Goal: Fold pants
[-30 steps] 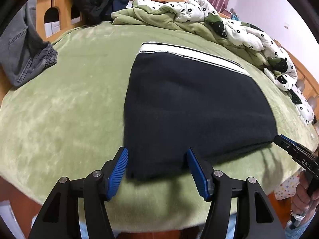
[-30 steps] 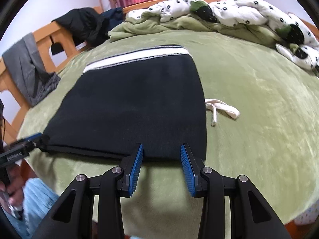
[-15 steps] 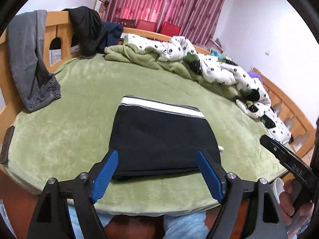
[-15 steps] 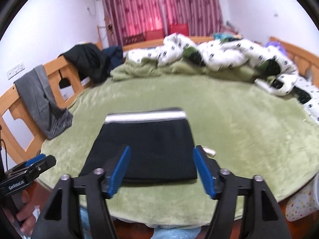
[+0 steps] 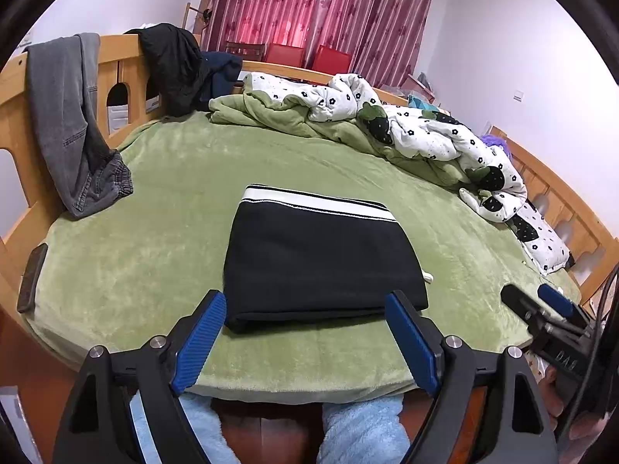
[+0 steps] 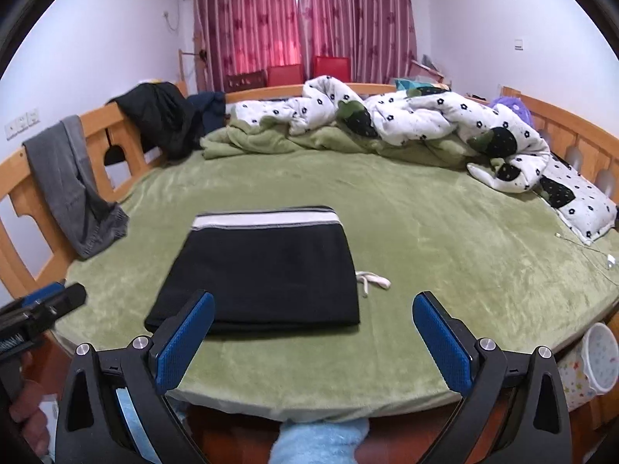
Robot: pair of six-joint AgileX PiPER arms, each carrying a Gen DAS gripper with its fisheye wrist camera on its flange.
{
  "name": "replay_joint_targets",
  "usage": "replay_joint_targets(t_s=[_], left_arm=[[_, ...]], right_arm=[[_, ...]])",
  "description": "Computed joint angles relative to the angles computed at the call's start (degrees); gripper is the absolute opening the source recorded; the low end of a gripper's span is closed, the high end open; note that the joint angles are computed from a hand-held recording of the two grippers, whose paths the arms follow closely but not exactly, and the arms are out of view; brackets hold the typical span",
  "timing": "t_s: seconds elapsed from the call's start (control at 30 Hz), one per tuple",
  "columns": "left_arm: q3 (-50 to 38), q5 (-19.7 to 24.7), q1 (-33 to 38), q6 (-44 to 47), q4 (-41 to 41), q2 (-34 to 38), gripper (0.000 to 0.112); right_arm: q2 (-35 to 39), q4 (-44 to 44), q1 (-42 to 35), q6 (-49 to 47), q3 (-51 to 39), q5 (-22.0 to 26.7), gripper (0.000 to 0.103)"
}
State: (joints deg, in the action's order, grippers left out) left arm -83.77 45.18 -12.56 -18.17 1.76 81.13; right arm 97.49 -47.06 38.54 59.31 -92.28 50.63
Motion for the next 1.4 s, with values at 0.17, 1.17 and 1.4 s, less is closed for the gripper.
replay_joint_targets(t_s=[0.17,1.17,1.4], left_arm=[[1.05,-0.31,-4.99,-7.32,10.10,-0.37,0.084],[-0.32,1.58,-8.07,-12.78,17.17,1.27,0.084],[-0.52,1.67,-7.95,-12.64,17.28,1.42,0.084]], right_arm=[[-0.19,-2.80,2.14,2.12,0.91,3.89,0.101],[-4.04,-5.60,2.29,7.07,4.62,4.90,0.101],[-4.22,-5.61,2.23,6.90,4.59,5.26,0.101]])
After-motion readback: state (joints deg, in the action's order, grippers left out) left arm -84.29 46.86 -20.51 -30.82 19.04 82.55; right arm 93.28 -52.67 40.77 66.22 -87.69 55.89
